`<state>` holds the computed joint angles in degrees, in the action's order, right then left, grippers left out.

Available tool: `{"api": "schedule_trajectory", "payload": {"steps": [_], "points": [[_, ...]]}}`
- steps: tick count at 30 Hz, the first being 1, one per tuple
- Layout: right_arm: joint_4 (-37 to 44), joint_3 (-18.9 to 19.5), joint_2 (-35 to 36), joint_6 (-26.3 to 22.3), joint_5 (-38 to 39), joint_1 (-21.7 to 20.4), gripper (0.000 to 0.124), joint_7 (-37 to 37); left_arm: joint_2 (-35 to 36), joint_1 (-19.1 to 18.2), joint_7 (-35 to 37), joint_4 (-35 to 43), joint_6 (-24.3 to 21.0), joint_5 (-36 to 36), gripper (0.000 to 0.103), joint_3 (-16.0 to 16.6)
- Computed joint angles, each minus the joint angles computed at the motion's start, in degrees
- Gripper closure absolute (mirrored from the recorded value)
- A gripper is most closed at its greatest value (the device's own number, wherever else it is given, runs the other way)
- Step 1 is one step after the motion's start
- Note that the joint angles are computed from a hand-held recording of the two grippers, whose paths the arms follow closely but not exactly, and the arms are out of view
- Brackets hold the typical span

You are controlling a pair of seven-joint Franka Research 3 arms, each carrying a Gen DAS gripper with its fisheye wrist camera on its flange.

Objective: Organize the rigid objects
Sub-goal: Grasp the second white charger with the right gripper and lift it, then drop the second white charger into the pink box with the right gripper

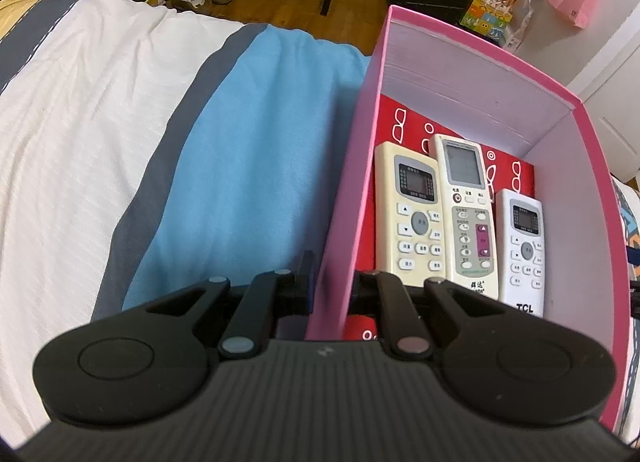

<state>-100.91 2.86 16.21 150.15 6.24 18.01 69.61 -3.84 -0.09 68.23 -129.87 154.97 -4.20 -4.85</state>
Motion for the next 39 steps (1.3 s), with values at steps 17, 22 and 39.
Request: {"api": "schedule_trajectory", "payload": {"steps": [17,22,39], "points": [[0.0,-0.6,-2.1,-6.6,-2.0,0.6,0.070,12.4,0.0,0.1,-0.5,-0.1,0.2,0.7,0.092,-0.2],[-2.8,0.9,-5.9,-3.9,3.1,-0.5,0.070,10.5,-0.1,0.0,0.4,-0.2,0.2,-0.3,0.092,0.0],[-6.7,6.2,-13.6,-6.9,43.8,4.7,0.070,-18.2,-0.5,-0.2,3.9,-1.1,1.3,-5.2,0.095,0.5]]}}
